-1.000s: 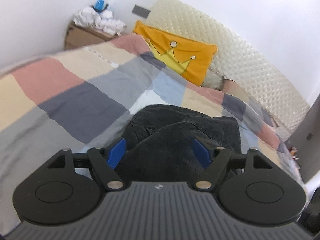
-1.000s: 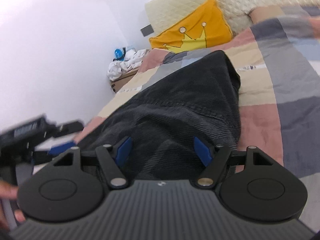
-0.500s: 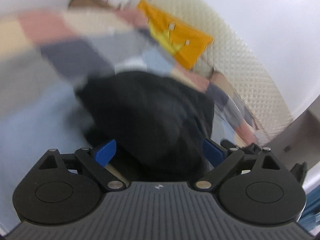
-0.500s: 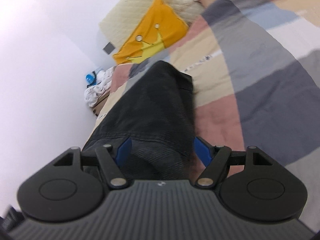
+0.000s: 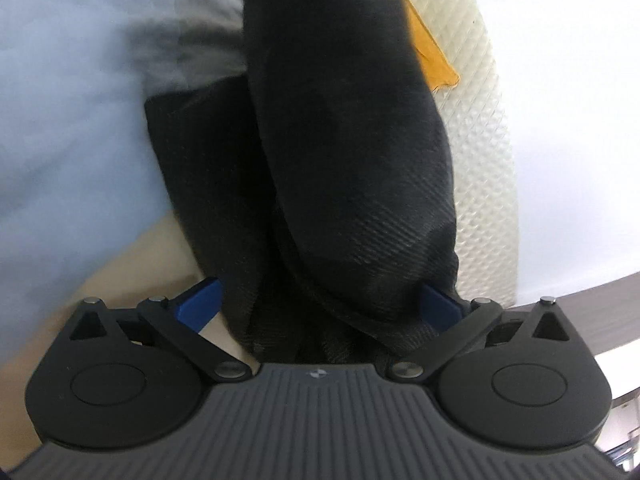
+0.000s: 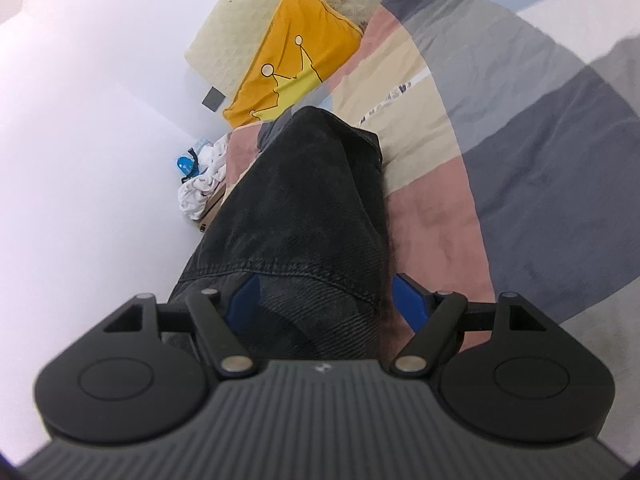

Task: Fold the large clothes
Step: 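Grasp the folded black jacket with the left gripper and lift it, then grasp the folded black jacket with the right gripper while the left gripper holds it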

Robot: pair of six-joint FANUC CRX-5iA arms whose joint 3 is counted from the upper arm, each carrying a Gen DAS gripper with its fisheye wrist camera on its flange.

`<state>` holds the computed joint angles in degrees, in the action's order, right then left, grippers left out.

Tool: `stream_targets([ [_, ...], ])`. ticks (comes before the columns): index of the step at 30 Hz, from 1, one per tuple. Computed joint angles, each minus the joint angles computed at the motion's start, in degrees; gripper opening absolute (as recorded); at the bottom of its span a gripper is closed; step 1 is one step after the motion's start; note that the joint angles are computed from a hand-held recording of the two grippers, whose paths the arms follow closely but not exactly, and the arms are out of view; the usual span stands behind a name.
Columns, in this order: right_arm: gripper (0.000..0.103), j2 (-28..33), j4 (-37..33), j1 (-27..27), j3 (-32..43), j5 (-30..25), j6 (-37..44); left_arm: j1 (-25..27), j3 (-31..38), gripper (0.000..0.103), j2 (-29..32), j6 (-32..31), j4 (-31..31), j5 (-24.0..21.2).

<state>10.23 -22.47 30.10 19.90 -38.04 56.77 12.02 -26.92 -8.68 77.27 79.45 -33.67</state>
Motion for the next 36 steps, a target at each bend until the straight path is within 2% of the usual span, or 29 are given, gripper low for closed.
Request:
stream_targets([
  [2, 0.083, 0.61, -1.66, -0.62, 0.61, 0.04, 0.52, -1.28, -0.99, 0.103, -0.15, -2.35, 3.03, 1.69],
  [6, 0.083, 2.72, -4.54, -1.89, 3.48, -1.89, 1.49, -3.87, -3.34, 0.103, -1.07, -5.72, 8.79, 4.76],
  [9, 0.083, 4.14, -7.26, -2.19, 6.26, -4.98, 5.92, -5.36, -4.88, 0.103, -1.77, -8.92, 12.13, 6.16],
  [12, 0.083, 5.35, -4.20, -0.27, 7.74, -7.34, 7.71, -6.04, -5.78, 0.102, -2.43, -10.69, 14.11, 7.22],
  [15, 0.092, 5.04, -2.03, 0.82, 6.21, -5.47, 6.60, -7.26, -6.38, 0.096, -2.67, -12.27, 16.76, 8.48],
  [17, 0.091, 5.50, -5.54, -0.52, 6.91, -6.41, 7.21, -7.38, -6.82, 0.088, -3.36, -11.47, 16.18, 9.11],
  [21, 0.092, 5.94, -8.15, -1.45, 7.59, -6.97, 7.68, -6.12, -7.16, 0.085, -4.62, -8.52, 12.83, 8.21],
  [24, 0.091, 5.90, -5.58, 0.01, 7.79, -7.30, 8.62, -3.92, -6.62, 0.092, -4.84, -5.08, 8.60, 5.75],
  [25, 0.091, 5.69, -4.70, 0.51, 7.46, -6.94, 8.59, -3.50, -6.69, 0.097, -4.99, -5.05, 8.71, 4.99],
  [28, 0.092, 5.65, -5.11, 0.55, 7.44, -7.55, 8.46, -4.24, -7.53, 0.103, -5.98, -8.80, 13.10, 4.42],
  [31, 0.092, 5.53, -6.44, 0.28, 7.01, -7.56, 7.46, -4.91, -7.88, 0.103, -6.72, -10.70, 14.28, 4.55],
  [32, 0.092, 5.42, -6.28, 0.42, 6.78, -7.41, 7.30, -4.96, -7.98, 0.103, -6.82, -10.17, 13.93, 4.61],
  [35, 0.092, 5.26, -6.24, 0.74, 6.57, -7.49, 6.94, -3.72, -8.09, 0.103, -7.10, -2.94, 8.00, 5.53],
  [36, 0.092, 5.47, -6.85, 0.53, 6.96, -7.97, 6.92, -4.13, -8.03, 0.103, -6.78, -1.92, 8.59, 6.55],
])
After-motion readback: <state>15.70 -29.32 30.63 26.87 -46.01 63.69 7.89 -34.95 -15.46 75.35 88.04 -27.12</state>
